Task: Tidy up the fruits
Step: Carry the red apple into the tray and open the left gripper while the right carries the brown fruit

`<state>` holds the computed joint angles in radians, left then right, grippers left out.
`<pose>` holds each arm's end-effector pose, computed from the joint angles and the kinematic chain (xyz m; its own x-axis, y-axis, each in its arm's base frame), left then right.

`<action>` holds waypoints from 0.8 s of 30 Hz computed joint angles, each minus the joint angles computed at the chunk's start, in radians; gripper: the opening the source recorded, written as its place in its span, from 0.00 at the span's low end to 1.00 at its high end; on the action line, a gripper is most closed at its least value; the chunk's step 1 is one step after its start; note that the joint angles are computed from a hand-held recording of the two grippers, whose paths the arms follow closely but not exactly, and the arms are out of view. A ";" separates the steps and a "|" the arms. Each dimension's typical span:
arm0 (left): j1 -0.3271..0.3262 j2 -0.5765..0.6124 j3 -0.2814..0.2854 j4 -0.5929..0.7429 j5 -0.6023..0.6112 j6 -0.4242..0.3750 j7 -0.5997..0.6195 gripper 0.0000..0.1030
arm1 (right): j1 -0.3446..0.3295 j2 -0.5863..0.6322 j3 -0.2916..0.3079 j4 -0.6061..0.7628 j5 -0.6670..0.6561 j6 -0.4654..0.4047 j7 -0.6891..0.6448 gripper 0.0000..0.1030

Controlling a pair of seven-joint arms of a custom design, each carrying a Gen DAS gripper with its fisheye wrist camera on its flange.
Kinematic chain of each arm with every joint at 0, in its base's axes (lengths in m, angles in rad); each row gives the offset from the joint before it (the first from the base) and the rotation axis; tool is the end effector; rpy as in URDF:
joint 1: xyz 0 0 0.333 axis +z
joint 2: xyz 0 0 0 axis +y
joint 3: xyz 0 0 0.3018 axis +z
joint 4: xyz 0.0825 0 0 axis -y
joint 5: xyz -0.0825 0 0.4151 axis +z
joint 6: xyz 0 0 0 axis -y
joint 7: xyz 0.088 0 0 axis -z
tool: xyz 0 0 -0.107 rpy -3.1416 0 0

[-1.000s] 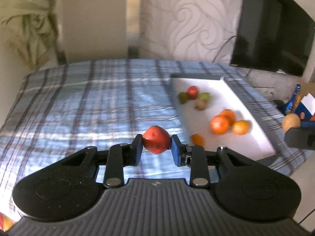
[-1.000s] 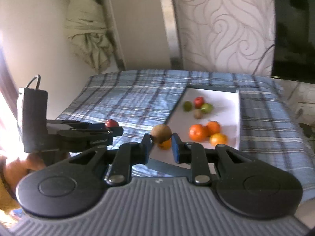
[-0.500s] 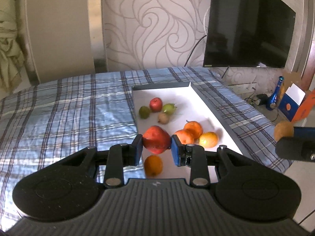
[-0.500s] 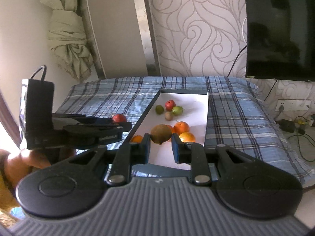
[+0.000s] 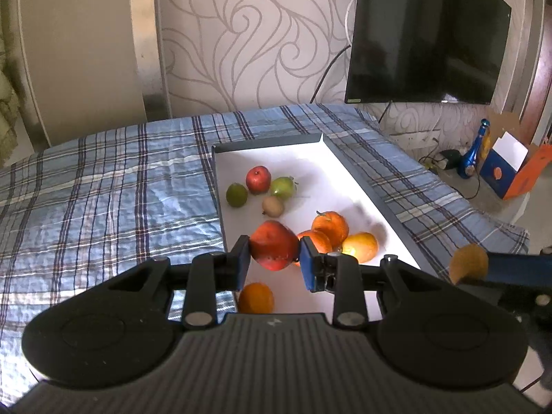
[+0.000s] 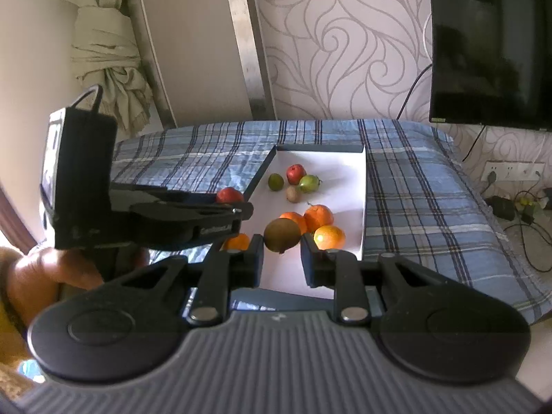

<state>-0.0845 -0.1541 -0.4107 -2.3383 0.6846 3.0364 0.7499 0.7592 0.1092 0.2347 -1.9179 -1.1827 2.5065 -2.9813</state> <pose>0.4610 -0.3089 0.4440 -0.3432 -0.9393 0.0019 -0.6047 0.2195 -0.7656 0.3516 0.5454 0.4588 0.1670 -0.9723 -0.1637 -0.5903 0.0344 -0.8065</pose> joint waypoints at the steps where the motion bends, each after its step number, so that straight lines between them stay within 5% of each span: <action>1: 0.001 0.008 -0.001 0.006 0.006 -0.001 0.003 0.34 | -0.001 0.005 0.000 0.001 0.010 -0.003 0.000 0.25; 13: -0.107 0.135 0.111 0.122 0.051 -0.045 0.024 0.34 | 0.010 0.031 -0.010 0.028 0.036 -0.013 0.008 0.25; 24: -0.218 0.240 0.215 0.206 -0.048 -0.055 0.157 0.35 | 0.018 0.038 -0.011 0.040 0.073 -0.052 0.015 0.25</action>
<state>-0.3024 0.0858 -0.1957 -2.1320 0.6364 2.9811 0.9066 0.7768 0.1467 0.2232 -1.8777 -1.1099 2.4546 -2.9659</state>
